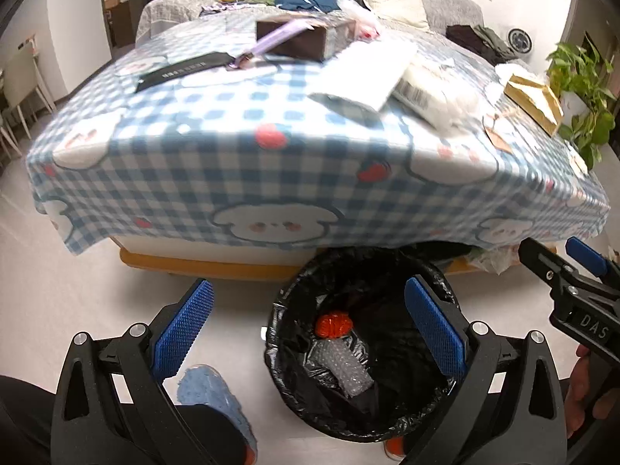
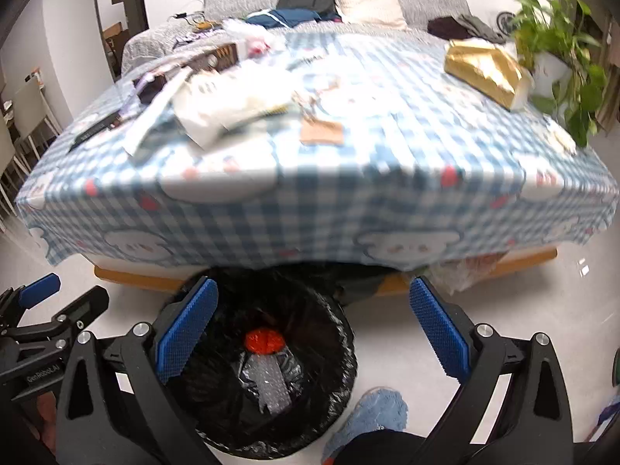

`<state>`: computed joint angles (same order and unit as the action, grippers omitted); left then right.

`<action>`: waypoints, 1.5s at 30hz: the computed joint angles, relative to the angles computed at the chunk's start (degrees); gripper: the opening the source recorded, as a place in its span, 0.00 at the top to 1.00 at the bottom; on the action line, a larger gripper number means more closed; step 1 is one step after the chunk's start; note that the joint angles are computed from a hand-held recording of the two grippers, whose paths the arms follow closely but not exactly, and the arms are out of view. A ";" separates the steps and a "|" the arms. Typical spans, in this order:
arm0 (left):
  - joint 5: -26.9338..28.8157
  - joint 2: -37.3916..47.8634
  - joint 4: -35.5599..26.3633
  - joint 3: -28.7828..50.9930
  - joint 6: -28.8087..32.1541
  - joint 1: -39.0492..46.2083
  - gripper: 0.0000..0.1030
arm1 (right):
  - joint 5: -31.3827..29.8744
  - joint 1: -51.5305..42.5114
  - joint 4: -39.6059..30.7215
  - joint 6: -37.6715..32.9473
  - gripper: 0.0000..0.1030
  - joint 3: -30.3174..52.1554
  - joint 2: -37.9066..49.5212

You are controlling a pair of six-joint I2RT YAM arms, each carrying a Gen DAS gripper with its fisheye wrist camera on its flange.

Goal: Collect trash
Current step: 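Move both tools back over the table toward the remaining trash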

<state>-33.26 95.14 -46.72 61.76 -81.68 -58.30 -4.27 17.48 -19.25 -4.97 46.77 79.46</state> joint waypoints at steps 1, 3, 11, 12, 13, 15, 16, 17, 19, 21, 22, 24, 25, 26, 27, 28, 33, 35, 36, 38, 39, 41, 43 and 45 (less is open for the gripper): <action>-0.16 -0.91 -0.52 -0.32 -0.06 0.24 0.06 | 0.16 0.76 -0.34 0.43 0.07 0.57 -0.27; -0.49 -3.02 -1.60 -1.08 0.00 0.68 0.06 | 0.73 2.23 -1.00 1.27 0.07 1.71 -0.60; -1.18 -9.99 -5.42 -2.69 1.57 3.47 0.06 | 2.72 6.67 -3.46 3.24 0.07 6.54 -0.71; -1.09 -10.99 -5.58 -2.96 2.05 4.14 0.06 | 2.64 6.74 -3.70 3.16 0.07 7.04 -0.69; -1.04 -11.73 -5.64 -3.16 2.47 4.68 0.06 | 2.87 7.11 -4.05 3.28 0.07 7.72 -0.56; -1.02 -12.94 -5.58 -3.30 3.71 6.00 0.06 | 3.13 7.67 -4.61 3.33 0.07 9.10 -0.15; -1.03 -13.42 -5.61 -3.26 4.44 6.65 0.06 | 3.19 7.89 -4.81 3.23 0.07 9.66 0.02; -0.92 -13.73 -5.53 -3.11 5.37 7.31 0.06 | 3.40 8.15 -5.04 3.06 0.07 10.54 0.49; -0.70 -14.23 -5.11 -2.71 7.76 8.96 0.06 | 3.65 8.48 -5.36 2.46 0.07 12.05 1.38; -0.39 -14.52 -4.52 -2.20 10.48 10.82 0.06 | 3.23 8.35 -5.63 1.47 0.07 13.59 2.28; -0.12 -14.56 -4.23 -1.83 12.02 11.88 0.06 | 3.00 8.18 -6.02 0.93 0.07 14.85 3.13; 0.53 -14.29 -3.97 -0.71 14.89 14.11 0.06 | 2.42 7.71 -6.73 0.05 0.07 17.47 5.11; 0.81 -14.13 -3.65 -0.30 16.26 15.08 0.06 | 2.05 7.48 -7.22 -0.32 0.07 18.95 6.29; 1.16 -14.03 -3.05 -0.02 17.83 16.17 0.06 | 1.64 7.23 -7.73 -0.66 0.07 20.40 7.52; 1.66 -13.80 -2.29 0.48 19.76 17.54 0.06 | 0.89 6.89 -8.41 -1.06 0.07 22.46 9.27; 2.02 -13.60 -1.69 0.80 21.01 18.48 0.06 | 0.46 6.65 -8.83 -1.28 0.07 23.95 10.60; 5.21 -10.52 2.05 3.67 28.95 24.88 0.06 | -1.85 6.08 -11.08 -1.96 0.07 31.51 17.58; 6.34 -8.95 3.15 5.10 31.62 27.20 0.06 | -2.29 6.38 -11.79 -2.40 0.07 34.14 20.01; 6.94 -8.10 3.84 5.73 33.03 28.44 0.06 | -2.38 6.46 -12.08 -2.79 0.07 35.33 21.07; 8.39 -6.54 5.44 6.63 35.48 30.81 0.06 | -2.44 6.79 -12.79 -3.67 0.07 37.49 23.06; 9.09 -5.74 6.06 7.06 36.41 31.84 0.07 | -2.55 6.94 -13.19 -4.47 0.07 38.67 24.13; 10.59 -3.90 7.28 8.11 38.09 33.71 0.07 | -2.64 7.34 -13.71 -6.32 0.07 40.56 25.70; 12.28 -1.95 8.46 9.20 39.92 35.40 0.07 | -2.68 7.57 -13.29 -7.91 0.07 41.53 26.67; 12.99 0.39 8.90 11.06 42.33 36.55 0.07 | -4.05 7.50 -14.30 -8.93 0.07 43.06 27.90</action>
<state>-20.27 95.53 -37.81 72.82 -39.35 -21.75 -8.32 24.98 -33.55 -13.90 89.83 107.35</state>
